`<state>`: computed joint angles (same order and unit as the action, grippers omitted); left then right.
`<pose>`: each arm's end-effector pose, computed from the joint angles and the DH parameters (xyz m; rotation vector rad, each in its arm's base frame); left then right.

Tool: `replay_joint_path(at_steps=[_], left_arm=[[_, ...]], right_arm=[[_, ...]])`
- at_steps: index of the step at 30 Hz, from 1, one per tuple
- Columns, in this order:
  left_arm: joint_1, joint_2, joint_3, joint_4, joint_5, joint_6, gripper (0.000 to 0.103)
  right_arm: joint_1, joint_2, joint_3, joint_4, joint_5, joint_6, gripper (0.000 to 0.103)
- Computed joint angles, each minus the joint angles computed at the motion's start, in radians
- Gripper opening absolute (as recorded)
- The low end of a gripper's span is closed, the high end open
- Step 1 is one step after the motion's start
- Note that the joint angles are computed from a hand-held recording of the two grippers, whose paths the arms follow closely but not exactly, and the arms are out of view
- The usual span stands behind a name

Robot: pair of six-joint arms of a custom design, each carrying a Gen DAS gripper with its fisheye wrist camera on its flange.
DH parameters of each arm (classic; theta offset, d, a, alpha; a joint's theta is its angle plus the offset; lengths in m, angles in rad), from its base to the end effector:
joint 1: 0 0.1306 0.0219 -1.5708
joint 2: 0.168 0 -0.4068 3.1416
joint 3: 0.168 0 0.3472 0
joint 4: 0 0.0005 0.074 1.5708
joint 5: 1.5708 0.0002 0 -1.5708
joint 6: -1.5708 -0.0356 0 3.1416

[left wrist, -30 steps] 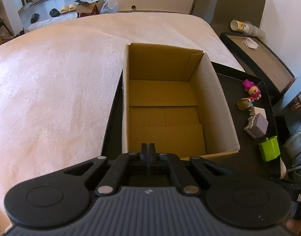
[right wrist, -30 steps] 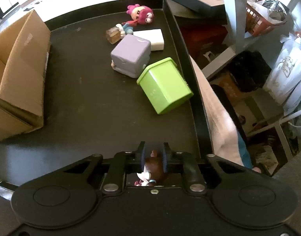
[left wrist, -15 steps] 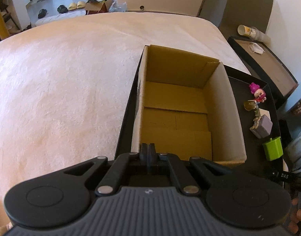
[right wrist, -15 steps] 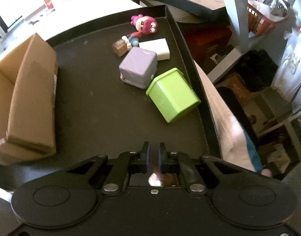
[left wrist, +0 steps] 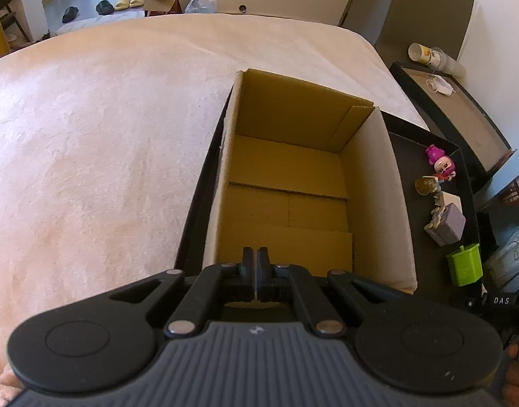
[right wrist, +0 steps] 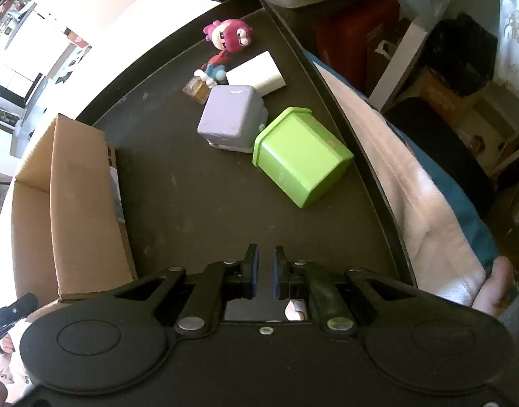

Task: Organize rigid objects
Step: 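Close the right gripper on the brown-haired doll figurine, then carry the doll with the right gripper over the cardboard box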

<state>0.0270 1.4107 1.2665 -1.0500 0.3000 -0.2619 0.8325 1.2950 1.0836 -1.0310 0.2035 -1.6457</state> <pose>0.4084 0.0000 0.3870 0.3949 2.6811 -0.3309 0.2430 0.2556 0.3591 1.1605 2.5742 0.3484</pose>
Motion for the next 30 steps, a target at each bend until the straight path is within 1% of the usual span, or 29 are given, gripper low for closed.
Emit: replay_joint_path(at_steps=[1,3,5,6,8,13,18,19,20,21,22,23,27,28,30], left_arm=[[-0.002,0.002,-0.001,0.004,-0.002,-0.002,0.000],[-0.005,0.009,-0.001,0.005,-0.011,0.000,0.000],[-0.008,0.013,-0.004,0.006,-0.013,0.001,0.000],[-0.008,0.013,-0.006,0.008,-0.011,-0.001,0.000],[-0.007,0.011,-0.009,0.010,-0.003,-0.006,0.000],[0.007,0.009,-0.005,-0.002,0.022,-0.022,0.000],[0.031,0.006,0.006,-0.025,0.051,-0.045,0.000],[0.035,0.005,0.007,-0.028,0.056,-0.052,0.000],[0.039,0.005,0.009,-0.033,0.060,-0.060,0.000],[0.043,0.003,0.008,-0.033,0.065,-0.066,0.000],[0.047,0.001,0.008,-0.034,0.066,-0.072,0.000],[0.052,0.001,0.009,-0.037,0.070,-0.073,0.000],[0.068,0.003,0.015,-0.043,0.074,-0.073,0.000],[0.073,0.003,0.017,-0.045,0.076,-0.073,0.000],[0.082,0.009,0.026,-0.054,0.079,-0.066,0.000]], right_arm=[[-0.002,0.002,0.006,-0.009,-0.006,0.011,0.011],[-0.005,0.007,0.024,-0.046,-0.019,0.023,0.021],[-0.007,0.019,0.048,-0.098,-0.027,0.036,0.054],[-0.007,0.034,0.069,-0.141,-0.031,0.053,0.056],[-0.008,0.048,0.089,-0.191,-0.040,0.073,0.056],[-0.028,0.070,0.087,-0.210,-0.115,0.113,0.056],[-0.030,0.095,0.077,-0.194,-0.167,0.131,0.055],[-0.030,0.100,0.076,-0.191,-0.177,0.131,0.054],[-0.030,0.101,0.071,-0.181,-0.185,0.130,0.049],[-0.029,0.103,0.067,-0.167,-0.193,0.135,0.047],[-0.030,0.111,0.076,-0.174,-0.188,0.144,0.044],[-0.026,0.114,0.081,-0.181,-0.176,0.147,0.039],[-0.015,0.102,0.074,-0.153,-0.149,0.134,0.038],[-0.011,0.100,0.073,-0.149,-0.142,0.130,0.035],[-0.007,0.092,0.071,-0.144,-0.129,0.121,0.035]])
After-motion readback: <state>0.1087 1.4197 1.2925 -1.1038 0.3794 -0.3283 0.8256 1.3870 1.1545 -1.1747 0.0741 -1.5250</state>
